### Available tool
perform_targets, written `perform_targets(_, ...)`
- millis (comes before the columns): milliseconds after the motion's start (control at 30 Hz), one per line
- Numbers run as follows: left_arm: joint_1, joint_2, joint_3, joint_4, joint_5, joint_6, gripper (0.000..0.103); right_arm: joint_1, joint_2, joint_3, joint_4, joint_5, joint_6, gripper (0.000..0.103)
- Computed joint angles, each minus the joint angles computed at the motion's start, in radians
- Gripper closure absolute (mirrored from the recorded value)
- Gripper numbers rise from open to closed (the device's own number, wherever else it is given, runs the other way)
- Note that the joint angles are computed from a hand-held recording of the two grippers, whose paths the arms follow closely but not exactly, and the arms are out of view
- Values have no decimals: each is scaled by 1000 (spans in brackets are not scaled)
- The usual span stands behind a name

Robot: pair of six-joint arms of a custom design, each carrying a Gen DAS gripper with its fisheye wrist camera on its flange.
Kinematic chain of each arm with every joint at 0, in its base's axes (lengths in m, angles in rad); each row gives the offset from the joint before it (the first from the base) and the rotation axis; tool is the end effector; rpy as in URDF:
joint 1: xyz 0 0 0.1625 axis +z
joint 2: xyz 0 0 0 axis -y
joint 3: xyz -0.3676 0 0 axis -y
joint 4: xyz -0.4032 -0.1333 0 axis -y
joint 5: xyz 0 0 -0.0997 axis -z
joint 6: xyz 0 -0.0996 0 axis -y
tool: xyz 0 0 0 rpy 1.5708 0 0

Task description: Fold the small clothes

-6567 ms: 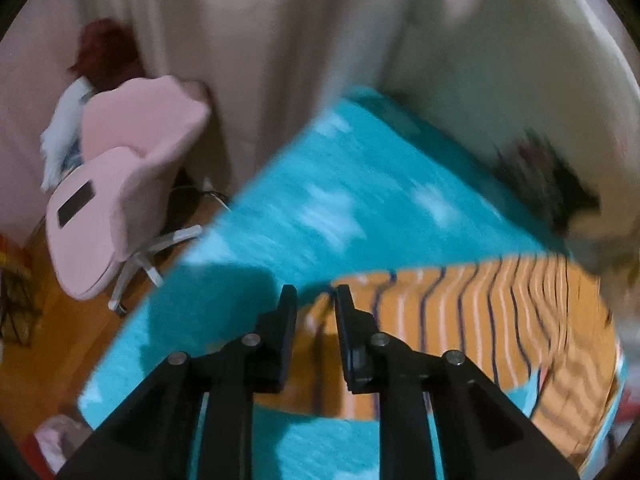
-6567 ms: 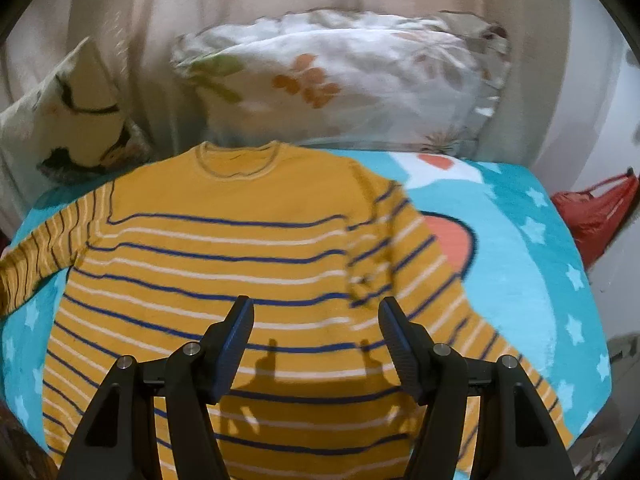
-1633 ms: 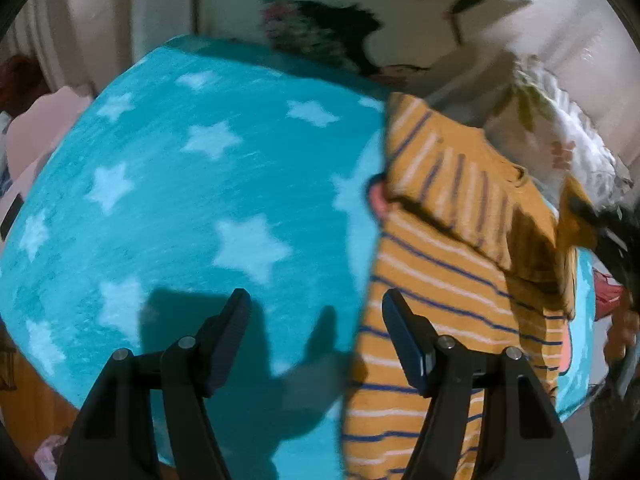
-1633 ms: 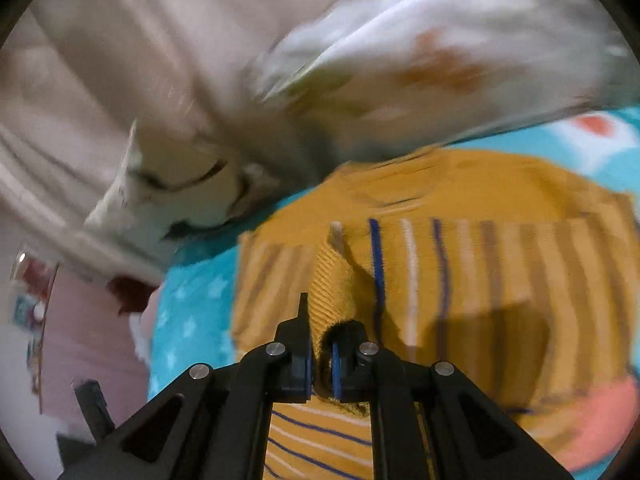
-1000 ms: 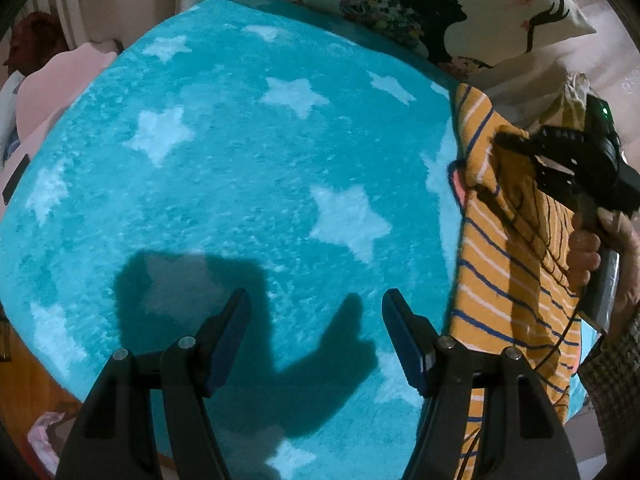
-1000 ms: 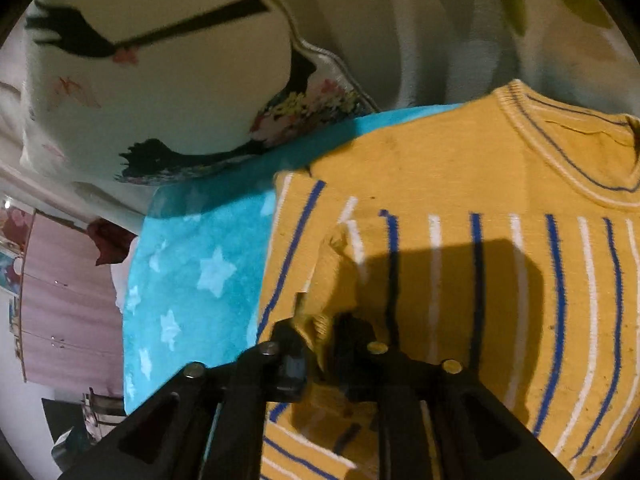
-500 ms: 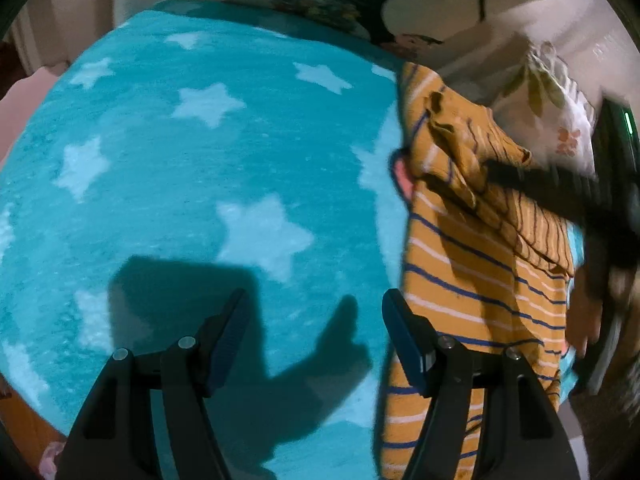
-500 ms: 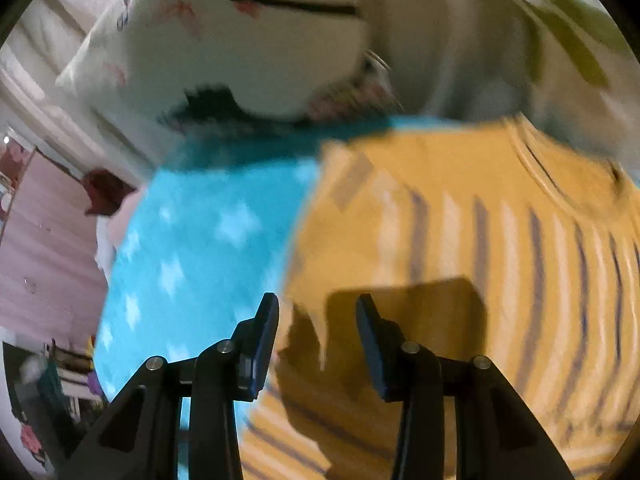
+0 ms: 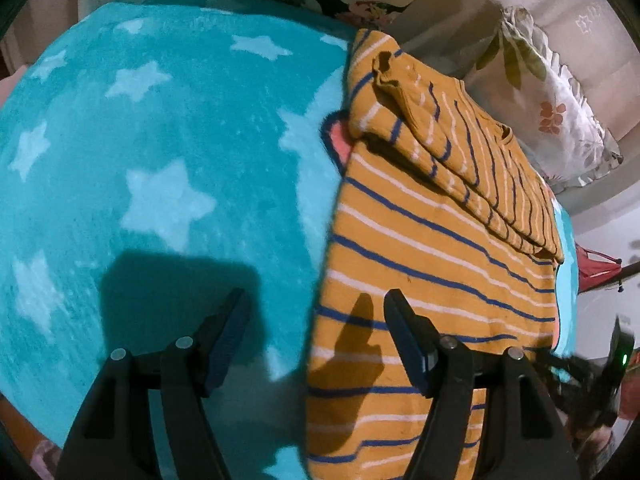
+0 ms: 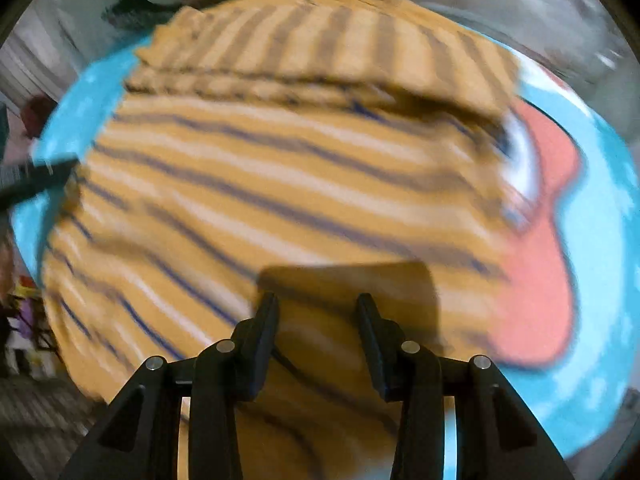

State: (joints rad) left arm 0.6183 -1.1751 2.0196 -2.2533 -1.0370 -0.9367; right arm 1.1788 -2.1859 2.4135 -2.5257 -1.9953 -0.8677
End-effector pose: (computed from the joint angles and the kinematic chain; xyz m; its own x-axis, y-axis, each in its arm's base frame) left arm -0.2959 -0.4363 0.0995 -0.9039 -0.0171 -0.4274 0.1283 0.9424 -0.3090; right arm -0.0353 -0.3268 0.3702 -0.6946 -0.1379 0.7061 -0.3781 0.9050 -0.1952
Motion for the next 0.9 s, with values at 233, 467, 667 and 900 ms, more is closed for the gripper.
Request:
perform_targets(233,-63,-5,59,-43,-22,-85,24,-393,-284,-17,155,243,-182,43)
perform_targets(467,-145,-42,157,-122,-77,-171,23,-676,-286,-181,717,675,-256,43)
perform_targets(667,-190,-112,278,-274,-173,-249,43,-819,-246,-254,986,821,-387,40)
perform_targets(900,-227,-142,362,-381,-171,-362,58,-785,-216,-216,1124,765,-447,43)
